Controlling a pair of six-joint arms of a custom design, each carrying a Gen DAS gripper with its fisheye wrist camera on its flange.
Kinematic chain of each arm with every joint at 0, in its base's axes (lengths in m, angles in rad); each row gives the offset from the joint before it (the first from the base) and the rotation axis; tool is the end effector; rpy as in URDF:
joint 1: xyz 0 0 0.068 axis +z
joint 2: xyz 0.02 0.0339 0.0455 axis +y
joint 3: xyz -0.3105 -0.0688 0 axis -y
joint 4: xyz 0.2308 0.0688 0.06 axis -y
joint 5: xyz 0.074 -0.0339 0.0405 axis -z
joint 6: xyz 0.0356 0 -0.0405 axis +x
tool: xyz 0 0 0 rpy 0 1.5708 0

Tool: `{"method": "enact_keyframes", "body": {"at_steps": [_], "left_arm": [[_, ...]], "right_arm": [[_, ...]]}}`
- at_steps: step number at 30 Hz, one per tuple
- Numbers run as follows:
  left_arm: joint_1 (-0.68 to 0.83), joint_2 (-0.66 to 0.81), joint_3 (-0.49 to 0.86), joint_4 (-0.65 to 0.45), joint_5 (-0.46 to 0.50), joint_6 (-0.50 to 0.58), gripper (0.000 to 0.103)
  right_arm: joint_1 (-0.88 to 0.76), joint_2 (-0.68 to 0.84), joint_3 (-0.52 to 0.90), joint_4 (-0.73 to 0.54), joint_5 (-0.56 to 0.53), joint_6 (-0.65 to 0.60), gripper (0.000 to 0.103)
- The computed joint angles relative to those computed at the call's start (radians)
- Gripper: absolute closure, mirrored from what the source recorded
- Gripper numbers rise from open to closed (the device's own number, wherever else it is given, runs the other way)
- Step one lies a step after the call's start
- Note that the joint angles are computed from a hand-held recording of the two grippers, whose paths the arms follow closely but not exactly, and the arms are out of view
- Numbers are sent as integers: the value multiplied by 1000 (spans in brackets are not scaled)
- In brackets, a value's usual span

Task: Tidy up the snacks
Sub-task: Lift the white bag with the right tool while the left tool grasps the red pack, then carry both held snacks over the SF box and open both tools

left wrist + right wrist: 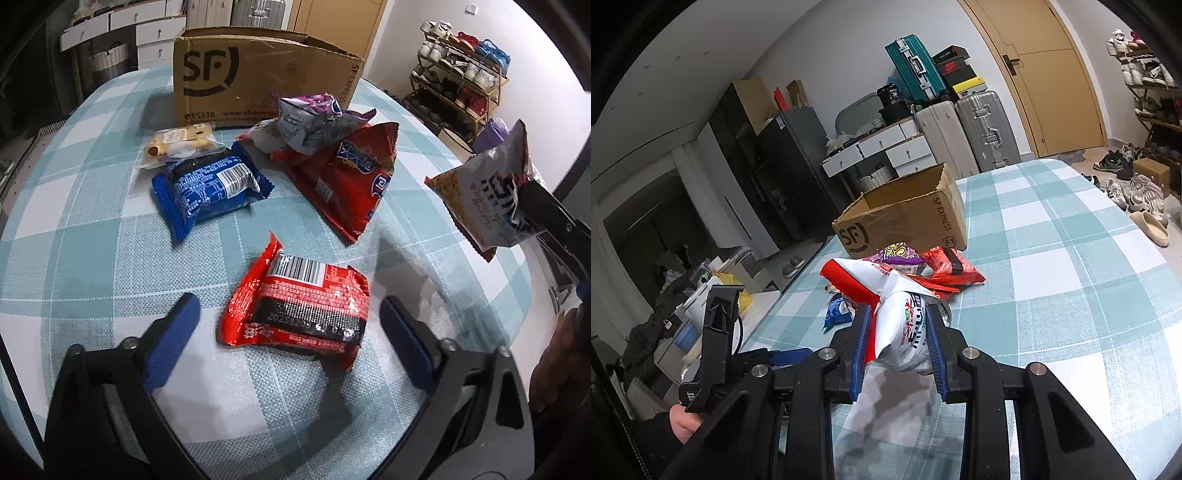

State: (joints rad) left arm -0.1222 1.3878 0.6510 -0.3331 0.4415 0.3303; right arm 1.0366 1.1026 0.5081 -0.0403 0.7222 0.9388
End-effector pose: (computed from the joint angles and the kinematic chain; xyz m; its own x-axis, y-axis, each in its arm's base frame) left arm 0.2222 -0.0426 0.2150 -0.7218 0.3841 -0.5758 0.5793 0.7905 -0.1988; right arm 0.1148 0.1479 0.2513 -0.4808 0.3764 -0.7920 0.0222 0.9081 0.4181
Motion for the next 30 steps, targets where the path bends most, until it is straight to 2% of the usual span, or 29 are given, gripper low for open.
{"method": "enact_keyframes", "body": {"at_steps": [1, 2, 5, 19, 30], "left_arm": [[5, -2, -3, 7, 1, -2, 24], [13, -2, -3, 8, 12, 0, 38], [47, 0, 16, -37, 76, 30, 55], [76, -79, 40, -105, 122, 76, 58], [137, -106, 140, -188, 200, 101, 58]], "right_arm": [[-2, -2, -2, 1, -1, 0, 74], [-4, -3, -3, 1, -4, 0, 74], [-4, -4, -6, 6, -4, -3, 74], [5, -16, 8, -21, 11, 2, 74], [-2, -14, 46, -15, 12, -43, 74]]}}
